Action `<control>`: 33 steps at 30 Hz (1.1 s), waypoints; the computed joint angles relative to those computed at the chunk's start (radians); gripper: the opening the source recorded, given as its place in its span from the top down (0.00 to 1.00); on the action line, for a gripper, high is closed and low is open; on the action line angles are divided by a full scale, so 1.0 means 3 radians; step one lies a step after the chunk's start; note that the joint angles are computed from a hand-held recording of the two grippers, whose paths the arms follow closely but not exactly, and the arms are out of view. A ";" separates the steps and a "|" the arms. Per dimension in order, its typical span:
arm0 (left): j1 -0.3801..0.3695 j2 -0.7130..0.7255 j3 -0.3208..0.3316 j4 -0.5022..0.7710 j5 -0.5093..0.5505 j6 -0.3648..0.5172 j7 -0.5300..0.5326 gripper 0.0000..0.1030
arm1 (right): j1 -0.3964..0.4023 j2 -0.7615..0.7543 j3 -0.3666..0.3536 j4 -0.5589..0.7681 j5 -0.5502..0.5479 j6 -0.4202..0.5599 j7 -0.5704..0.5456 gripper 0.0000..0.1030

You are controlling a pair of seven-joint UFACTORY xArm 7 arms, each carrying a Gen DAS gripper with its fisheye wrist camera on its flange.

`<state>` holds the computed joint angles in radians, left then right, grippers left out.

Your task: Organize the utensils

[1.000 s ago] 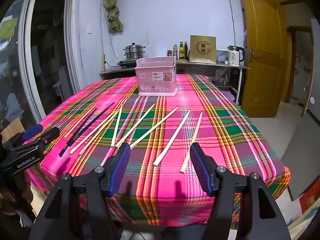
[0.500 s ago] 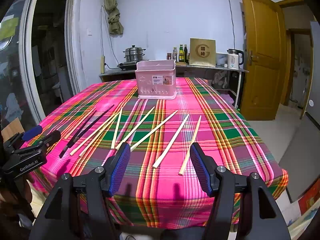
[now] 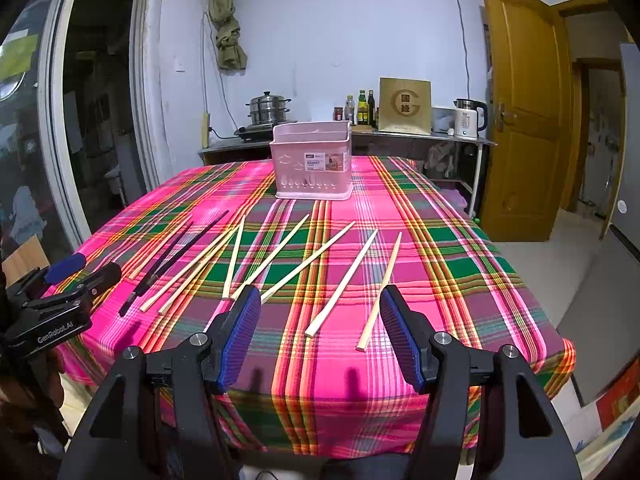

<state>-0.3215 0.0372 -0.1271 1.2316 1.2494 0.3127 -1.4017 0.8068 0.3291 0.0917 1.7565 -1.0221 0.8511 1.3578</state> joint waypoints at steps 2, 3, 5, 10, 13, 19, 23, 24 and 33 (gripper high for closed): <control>-0.0003 0.0000 -0.0001 -0.0001 0.0019 0.0013 -0.0014 0.19 | -0.0003 0.0000 0.0000 -0.0001 0.0005 -0.0008 0.0000 0.39; -0.0001 0.0002 0.0000 -0.0001 0.0011 0.0010 -0.0008 0.19 | 0.0000 0.0001 -0.0001 -0.0001 0.0003 -0.0007 0.0002 0.39; 0.0000 0.0003 0.0000 0.0001 -0.0009 0.0005 0.0005 0.19 | 0.0000 0.0001 -0.0002 -0.0003 0.0000 -0.0005 0.0000 0.39; -0.0005 0.0001 0.0000 0.0003 0.0006 0.0026 -0.0003 0.20 | -0.0003 -0.0003 0.0000 -0.0006 0.0009 -0.0010 -0.0004 0.39; 0.0005 0.0003 0.0006 0.0001 -0.0012 -0.0016 0.0008 0.20 | 0.0000 0.0000 -0.0001 -0.0004 0.0004 -0.0005 -0.0006 0.39; 0.0001 0.0013 0.0008 0.0011 -0.0020 -0.0041 0.0034 0.20 | 0.0005 0.0007 -0.0002 0.0007 -0.0010 0.0003 -0.0014 0.39; -0.0005 0.0016 0.0010 0.0016 -0.0021 -0.0036 0.0034 0.20 | 0.0010 0.0011 -0.0003 0.0014 -0.0011 0.0014 -0.0022 0.39; -0.0006 0.0015 0.0010 0.0014 -0.0018 -0.0036 0.0032 0.20 | 0.0012 0.0014 -0.0004 0.0019 -0.0010 0.0023 -0.0029 0.39; -0.0015 0.0023 0.0010 0.0024 -0.0007 -0.0029 0.0018 0.21 | 0.0002 0.0001 -0.0003 0.0000 -0.0033 0.0021 -0.0006 0.39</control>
<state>-0.3261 0.0441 -0.1240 1.2387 1.2473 0.3041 -1.3963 0.8072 0.3293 0.0908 1.7566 -1.0320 0.8575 1.3561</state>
